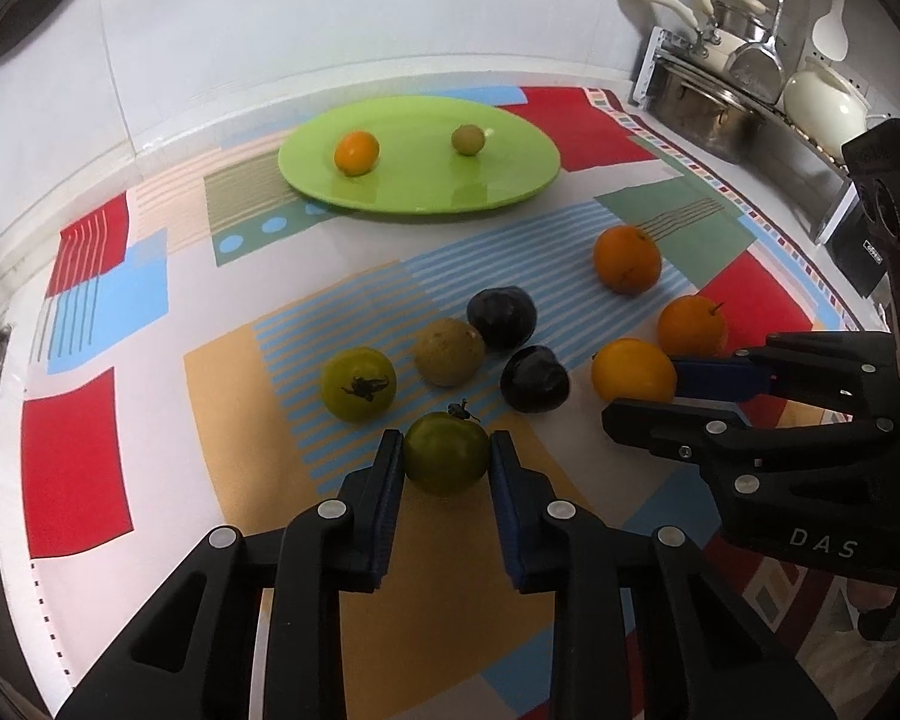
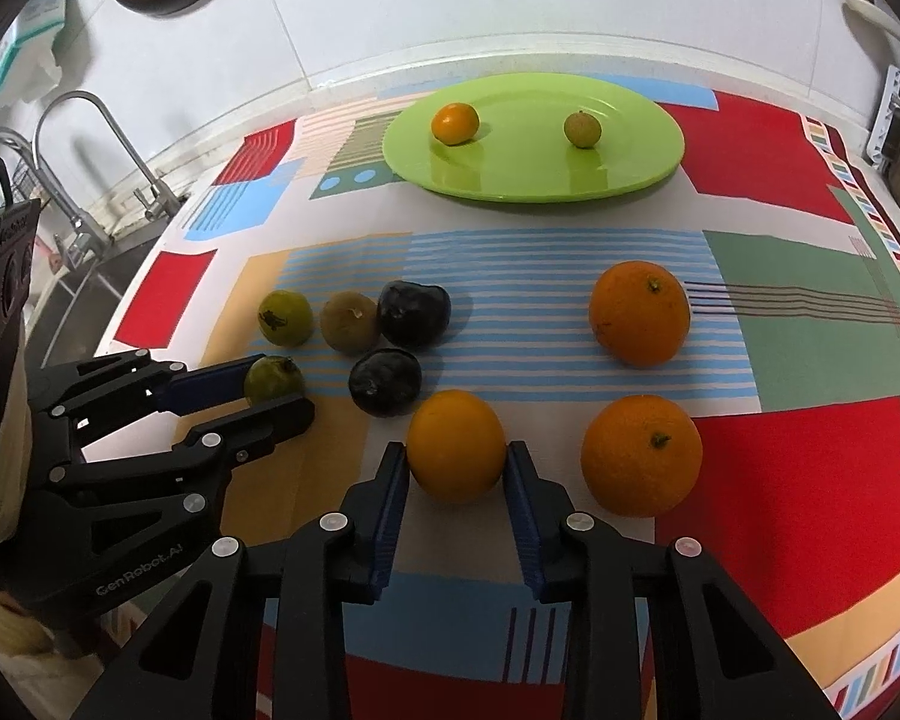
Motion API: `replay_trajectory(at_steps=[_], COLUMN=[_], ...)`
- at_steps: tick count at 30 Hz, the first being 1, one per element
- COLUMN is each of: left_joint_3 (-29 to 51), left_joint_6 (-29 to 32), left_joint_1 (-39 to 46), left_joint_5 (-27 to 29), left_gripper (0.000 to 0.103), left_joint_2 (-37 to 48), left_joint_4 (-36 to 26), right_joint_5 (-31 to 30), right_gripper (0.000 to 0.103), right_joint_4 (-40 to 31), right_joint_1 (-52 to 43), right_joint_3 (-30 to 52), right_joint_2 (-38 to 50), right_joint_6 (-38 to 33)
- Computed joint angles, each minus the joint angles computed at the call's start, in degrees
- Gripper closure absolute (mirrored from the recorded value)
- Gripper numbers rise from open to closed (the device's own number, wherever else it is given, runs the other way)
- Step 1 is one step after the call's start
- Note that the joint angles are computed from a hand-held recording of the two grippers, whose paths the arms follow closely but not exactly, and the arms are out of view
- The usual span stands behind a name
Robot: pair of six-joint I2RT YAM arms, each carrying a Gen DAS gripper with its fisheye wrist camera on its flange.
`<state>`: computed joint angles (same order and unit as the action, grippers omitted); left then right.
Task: Organize fruits
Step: 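Grasp a green fruit with the left tool while the right tool grasps an orange, then carry both fruits over the green plate and open both tools to release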
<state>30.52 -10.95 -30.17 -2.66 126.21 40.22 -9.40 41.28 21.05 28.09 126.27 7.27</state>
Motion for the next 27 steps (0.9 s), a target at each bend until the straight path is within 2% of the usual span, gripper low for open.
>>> replay_trajectory(at_steps=[10,16,27], left_joint_3=[-4.8,-6.8,-5.8], left_joint_6=[-0.6,-0.8,0.8], left_joint_1=[-2.7,-4.4,-4.0], left_joint_5=[-3.2,-5.5,-8.1], left_gripper=[0.075,0.075,0.075], left_joint_2=[-8.8,-15.5,-21.9], left_joint_4=[0.6,-1.0,-3.8], right_joint_5=[-0.2,-0.2,0.0], right_gripper=[0.07,0.07,0.07], right_joint_4=[4.3,5.9,4.2], right_joint_1=[-0.3,-0.6,-2.2], right_joint_3=[-6.2,-9.8,-11.3], right_joint_2=[-6.5,-12.0,-21.3], right_joint_6=[0.1,-0.2,-1.7])
